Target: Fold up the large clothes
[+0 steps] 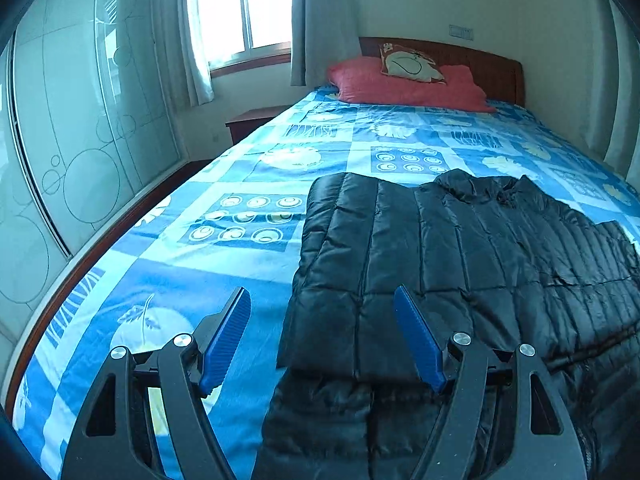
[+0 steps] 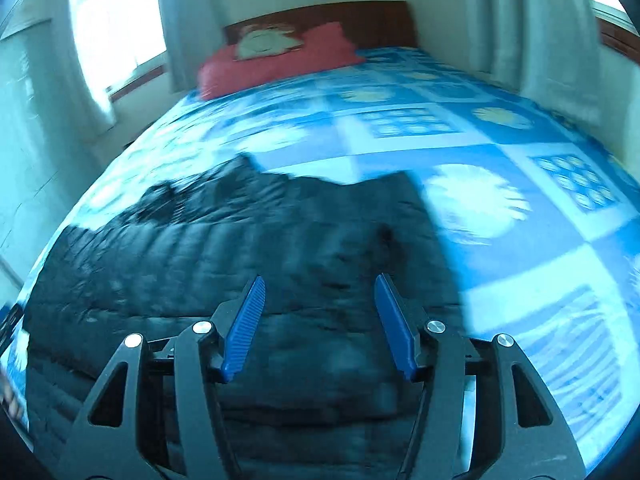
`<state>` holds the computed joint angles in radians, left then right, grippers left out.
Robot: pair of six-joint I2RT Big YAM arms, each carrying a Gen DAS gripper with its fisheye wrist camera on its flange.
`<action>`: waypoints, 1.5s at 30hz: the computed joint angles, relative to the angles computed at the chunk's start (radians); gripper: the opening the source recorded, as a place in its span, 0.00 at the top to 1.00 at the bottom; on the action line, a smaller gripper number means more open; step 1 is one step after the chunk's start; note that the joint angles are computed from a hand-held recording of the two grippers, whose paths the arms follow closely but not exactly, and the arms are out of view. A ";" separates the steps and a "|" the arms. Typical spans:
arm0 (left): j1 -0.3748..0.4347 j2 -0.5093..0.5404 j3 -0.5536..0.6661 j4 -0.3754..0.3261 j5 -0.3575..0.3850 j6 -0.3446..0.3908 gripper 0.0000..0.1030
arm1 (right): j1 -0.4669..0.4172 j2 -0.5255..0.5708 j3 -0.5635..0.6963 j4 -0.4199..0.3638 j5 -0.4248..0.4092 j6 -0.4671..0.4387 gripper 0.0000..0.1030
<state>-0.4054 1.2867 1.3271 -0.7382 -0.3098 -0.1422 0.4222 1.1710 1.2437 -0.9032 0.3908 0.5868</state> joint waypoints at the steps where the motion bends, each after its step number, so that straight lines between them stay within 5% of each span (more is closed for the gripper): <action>1: 0.002 0.026 0.013 -0.011 -0.010 0.000 0.29 | 0.008 0.026 0.007 -0.005 -0.001 -0.017 0.45; 8: 0.032 0.136 0.070 -0.149 0.042 -0.022 0.27 | 0.014 0.086 -0.013 -0.018 -0.014 -0.035 0.43; 12: 0.038 0.092 0.071 -0.159 0.057 -0.029 0.29 | 0.005 0.050 -0.012 -0.007 -0.041 -0.046 0.43; 16: 0.044 0.059 0.089 -0.079 0.070 -0.038 0.29 | -0.021 0.052 0.019 0.030 -0.041 -0.051 0.43; 23: 0.037 0.256 0.273 -0.105 0.024 -0.004 0.29 | -0.073 0.197 0.108 0.001 -0.019 -0.093 0.41; 26: 0.052 0.359 0.342 -0.233 0.062 -0.012 0.27 | -0.075 0.209 0.090 0.024 -0.022 -0.102 0.37; 31: 0.076 0.334 0.352 -0.233 0.117 -0.062 0.29 | -0.087 0.178 0.093 0.032 -0.052 -0.092 0.38; 35: 0.086 0.285 0.301 -0.095 0.071 -0.064 0.29 | -0.101 0.171 0.082 0.054 -0.003 -0.077 0.38; 38: 0.122 0.378 0.374 -0.229 0.125 -0.074 0.27 | -0.115 0.192 0.057 0.071 -0.034 -0.108 0.35; 40: 0.136 0.386 0.352 -0.211 0.174 -0.084 0.22 | -0.117 0.193 0.055 0.076 -0.041 -0.105 0.35; 45: 0.119 0.366 0.346 -0.211 0.117 -0.060 0.21 | -0.115 0.166 0.039 0.081 -0.050 -0.102 0.35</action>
<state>-0.2866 1.6529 1.6731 -0.9490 -0.1932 -0.2022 0.3070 1.3374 1.2832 -0.8220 0.3411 0.4845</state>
